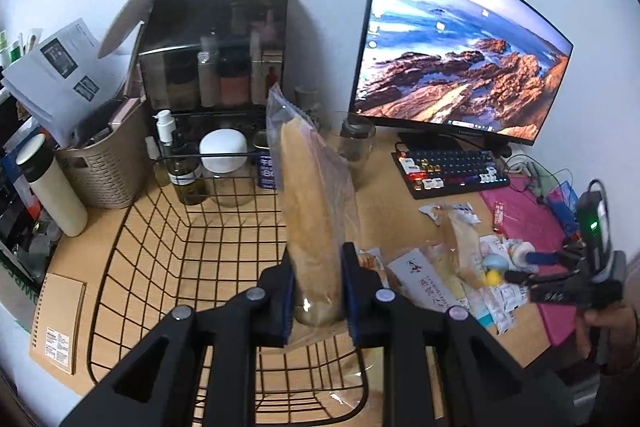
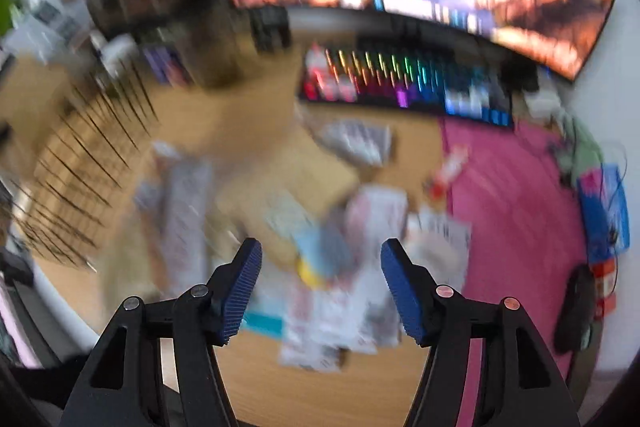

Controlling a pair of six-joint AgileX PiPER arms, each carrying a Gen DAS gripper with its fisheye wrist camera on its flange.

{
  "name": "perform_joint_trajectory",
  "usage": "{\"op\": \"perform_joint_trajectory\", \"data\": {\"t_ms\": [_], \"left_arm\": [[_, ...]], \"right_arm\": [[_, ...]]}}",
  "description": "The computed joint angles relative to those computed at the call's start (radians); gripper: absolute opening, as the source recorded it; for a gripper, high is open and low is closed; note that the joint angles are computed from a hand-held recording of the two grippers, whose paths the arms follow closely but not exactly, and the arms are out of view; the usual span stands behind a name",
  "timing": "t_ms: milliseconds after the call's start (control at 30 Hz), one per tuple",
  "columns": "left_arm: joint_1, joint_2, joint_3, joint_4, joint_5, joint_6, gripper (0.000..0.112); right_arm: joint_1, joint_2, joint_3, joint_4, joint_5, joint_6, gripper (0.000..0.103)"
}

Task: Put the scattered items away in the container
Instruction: 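Carry bread and blue duck into the wire basket and open both tools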

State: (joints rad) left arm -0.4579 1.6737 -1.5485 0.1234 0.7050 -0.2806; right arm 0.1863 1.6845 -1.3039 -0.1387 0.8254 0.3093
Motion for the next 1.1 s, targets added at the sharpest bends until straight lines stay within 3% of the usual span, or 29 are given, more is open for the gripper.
{"op": "perform_joint_trajectory", "data": {"t_ms": [233, 400, 767, 933, 1100], "left_arm": [[-0.031, 0.024, -0.030, 0.047, 0.034, -0.046, 0.021], [-0.035, 0.023, -0.041, 0.075, 0.050, -0.070, 0.021], [-0.017, -0.023, -0.002, 0.074, 0.026, -0.067, 0.021], [0.010, -0.087, 0.052, 0.072, 0.004, -0.064, 0.021], [0.059, -0.150, 0.107, 0.088, 0.000, -0.079, 0.021]], "right_arm": [[-0.036, 0.073, 0.004, 0.067, -0.064, -0.096, 0.062], [-0.053, 0.141, -0.052, 0.090, -0.027, -0.126, 0.043], [0.013, 0.021, -0.065, -0.003, -0.009, -0.024, 0.042], [0.120, -0.002, -0.183, -0.035, 0.022, 0.011, 0.042], [0.277, 0.107, -0.447, -0.021, 0.069, -0.029, 0.043]]}}
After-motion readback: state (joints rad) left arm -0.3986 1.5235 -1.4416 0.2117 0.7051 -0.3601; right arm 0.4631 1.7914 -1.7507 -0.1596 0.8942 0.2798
